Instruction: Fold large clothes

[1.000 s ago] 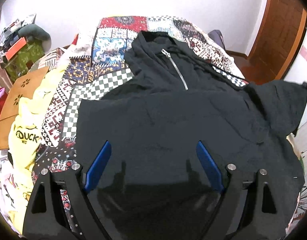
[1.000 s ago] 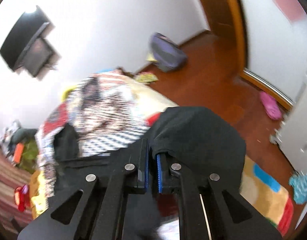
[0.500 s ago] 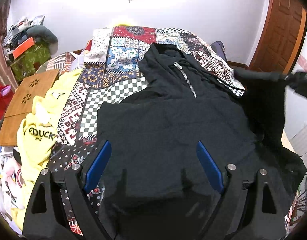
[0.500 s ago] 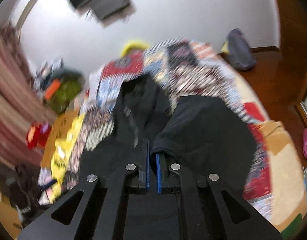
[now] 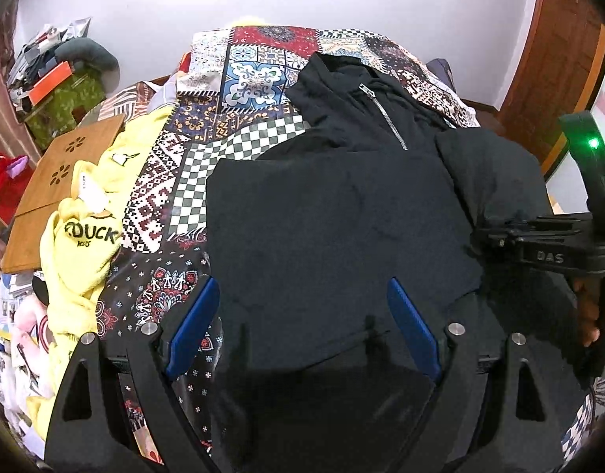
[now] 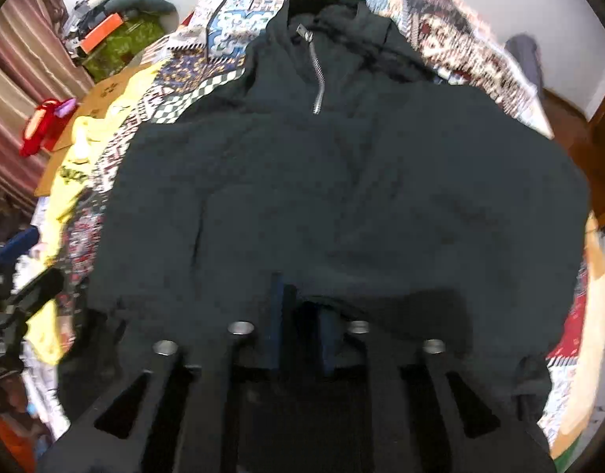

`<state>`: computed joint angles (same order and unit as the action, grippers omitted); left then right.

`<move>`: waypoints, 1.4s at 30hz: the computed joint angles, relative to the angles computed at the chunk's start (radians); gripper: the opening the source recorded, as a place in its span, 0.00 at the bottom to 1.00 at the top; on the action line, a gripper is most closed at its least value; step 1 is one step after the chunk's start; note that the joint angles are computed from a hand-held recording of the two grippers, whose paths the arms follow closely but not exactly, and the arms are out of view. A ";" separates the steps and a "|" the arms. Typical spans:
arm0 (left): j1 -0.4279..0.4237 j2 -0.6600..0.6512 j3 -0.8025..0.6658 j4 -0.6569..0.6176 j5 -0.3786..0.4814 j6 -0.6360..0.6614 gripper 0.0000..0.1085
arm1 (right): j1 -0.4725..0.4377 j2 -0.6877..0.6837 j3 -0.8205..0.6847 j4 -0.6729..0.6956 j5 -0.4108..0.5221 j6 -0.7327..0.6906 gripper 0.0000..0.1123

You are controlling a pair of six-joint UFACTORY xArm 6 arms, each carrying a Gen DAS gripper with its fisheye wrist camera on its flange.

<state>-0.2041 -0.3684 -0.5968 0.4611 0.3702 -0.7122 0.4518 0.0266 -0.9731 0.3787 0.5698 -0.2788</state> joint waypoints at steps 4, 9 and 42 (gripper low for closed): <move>-0.024 0.007 -0.023 0.013 0.015 -0.005 0.80 | -0.017 -0.051 0.018 0.094 0.078 -0.065 0.49; -0.070 0.029 -0.081 0.057 0.037 -0.032 0.80 | -0.040 -0.162 0.094 0.059 0.075 -0.082 0.50; -0.400 0.828 -0.913 0.046 0.288 0.333 0.89 | -0.429 -0.280 0.281 0.111 -0.101 -0.121 0.59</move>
